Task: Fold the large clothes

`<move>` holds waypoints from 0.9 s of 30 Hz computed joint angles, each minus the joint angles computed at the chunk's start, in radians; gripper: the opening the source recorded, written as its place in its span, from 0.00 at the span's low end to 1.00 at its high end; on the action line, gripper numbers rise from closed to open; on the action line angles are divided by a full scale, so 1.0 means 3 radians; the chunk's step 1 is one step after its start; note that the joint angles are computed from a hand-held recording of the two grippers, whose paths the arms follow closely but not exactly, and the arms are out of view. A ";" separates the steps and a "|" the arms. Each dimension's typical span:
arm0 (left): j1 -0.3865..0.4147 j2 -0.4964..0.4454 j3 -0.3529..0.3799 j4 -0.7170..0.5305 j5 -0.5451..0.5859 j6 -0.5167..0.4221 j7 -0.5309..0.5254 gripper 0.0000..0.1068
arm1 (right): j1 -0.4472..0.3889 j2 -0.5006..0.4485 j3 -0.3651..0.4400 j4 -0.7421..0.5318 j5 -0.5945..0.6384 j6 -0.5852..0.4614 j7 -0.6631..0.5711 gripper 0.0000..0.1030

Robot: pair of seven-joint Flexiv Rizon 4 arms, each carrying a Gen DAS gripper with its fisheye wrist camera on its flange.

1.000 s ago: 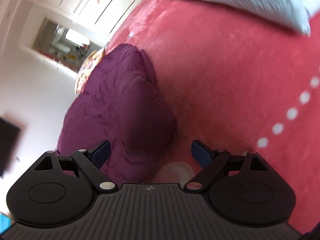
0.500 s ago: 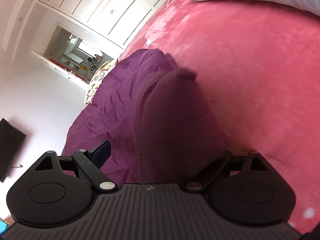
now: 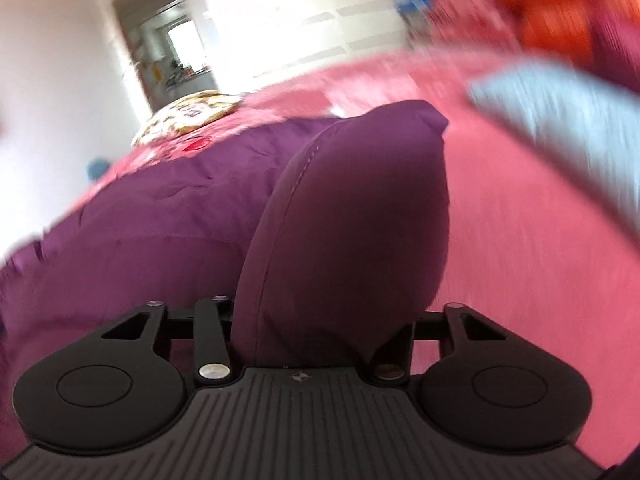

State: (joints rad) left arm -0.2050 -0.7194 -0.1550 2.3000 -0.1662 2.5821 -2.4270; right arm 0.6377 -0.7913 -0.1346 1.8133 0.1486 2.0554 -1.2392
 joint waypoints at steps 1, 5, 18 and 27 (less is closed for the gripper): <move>-0.0029 -0.0002 0.0017 0.0019 -0.0028 0.0045 0.0010 0.42 | 0.0217 -0.0014 -0.0229 -0.0016 0.0087 0.0010 -0.0116 0.51; -0.0100 0.0000 0.0063 0.0055 -0.0125 0.0244 0.0035 0.35 | 0.0759 -0.0125 -0.0787 -0.0135 0.0393 0.0108 -0.0526 0.46; -0.0168 0.0175 0.0128 0.0351 -0.0419 0.0890 0.0107 0.30 | 0.0437 -0.0361 -0.0343 -0.0994 0.0174 0.0293 -0.1106 0.40; -0.0390 0.0443 0.0204 0.0861 -0.1190 0.1663 0.0053 0.30 | 0.0264 -0.0541 0.0151 -0.1615 -0.0335 0.0411 -0.1169 0.37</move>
State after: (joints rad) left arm -0.3220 -0.5865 -0.0939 2.5582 -0.5233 3.0810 -2.4111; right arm 0.7169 -0.9535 -0.0893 1.3288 0.0481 2.1788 -1.5899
